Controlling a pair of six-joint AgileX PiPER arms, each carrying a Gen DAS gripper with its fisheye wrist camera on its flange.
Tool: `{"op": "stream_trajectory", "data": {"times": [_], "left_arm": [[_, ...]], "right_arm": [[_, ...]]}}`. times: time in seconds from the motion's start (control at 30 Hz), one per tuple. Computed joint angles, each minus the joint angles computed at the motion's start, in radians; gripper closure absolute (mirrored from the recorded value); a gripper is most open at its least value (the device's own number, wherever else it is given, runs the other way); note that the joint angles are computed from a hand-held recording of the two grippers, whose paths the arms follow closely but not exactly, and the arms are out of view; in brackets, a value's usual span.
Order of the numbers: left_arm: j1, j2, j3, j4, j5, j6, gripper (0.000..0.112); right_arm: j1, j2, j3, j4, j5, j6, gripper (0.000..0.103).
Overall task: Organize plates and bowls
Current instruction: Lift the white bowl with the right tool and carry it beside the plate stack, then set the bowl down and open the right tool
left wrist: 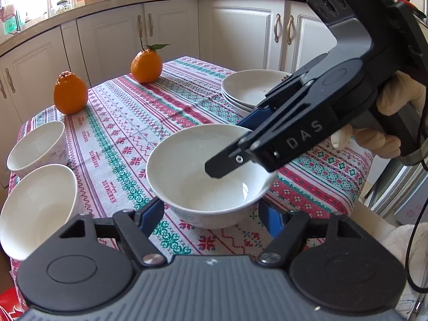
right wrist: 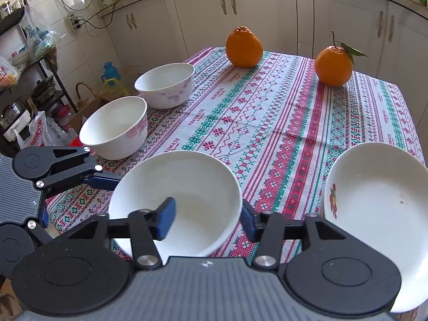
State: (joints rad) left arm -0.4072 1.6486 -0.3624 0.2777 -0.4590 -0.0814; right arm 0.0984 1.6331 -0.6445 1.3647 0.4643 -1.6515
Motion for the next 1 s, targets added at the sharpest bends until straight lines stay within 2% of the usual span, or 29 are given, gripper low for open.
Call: {"op": "stream_trajectory", "data": {"times": [0.07,0.13,0.23,0.43,0.57,0.8,1.0], "left_arm": [[-0.003,-0.003,0.003,-0.014,-0.005,0.013,0.025],[-0.006,-0.005,0.015,-0.029,-0.018,0.029,0.024],[-0.002,-0.02,0.041,-0.049,-0.037,0.04,0.022],[0.034,-0.09,0.12,-0.071,-0.072,-0.005,0.021],[0.036,-0.135,0.185,-0.174,-0.107,0.016,0.019],[-0.054,-0.155,0.27,-0.569,-0.193,0.216,0.019],[0.061,-0.168,0.292,-0.526,-0.198,0.215,0.019]], "right_arm": [[0.003,-0.011,0.011,0.031,0.011,-0.036,0.025],[0.02,-0.028,0.024,0.066,-0.003,-0.074,0.012],[0.045,-0.048,0.035,0.098,-0.03,-0.099,0.008],[0.073,-0.074,0.051,0.138,-0.056,-0.131,0.003],[0.103,-0.086,0.055,0.163,-0.078,-0.155,0.002],[0.16,-0.084,0.048,0.194,-0.095,-0.178,0.001],[0.212,-0.066,0.006,0.13,-0.104,-0.104,0.001]]}}
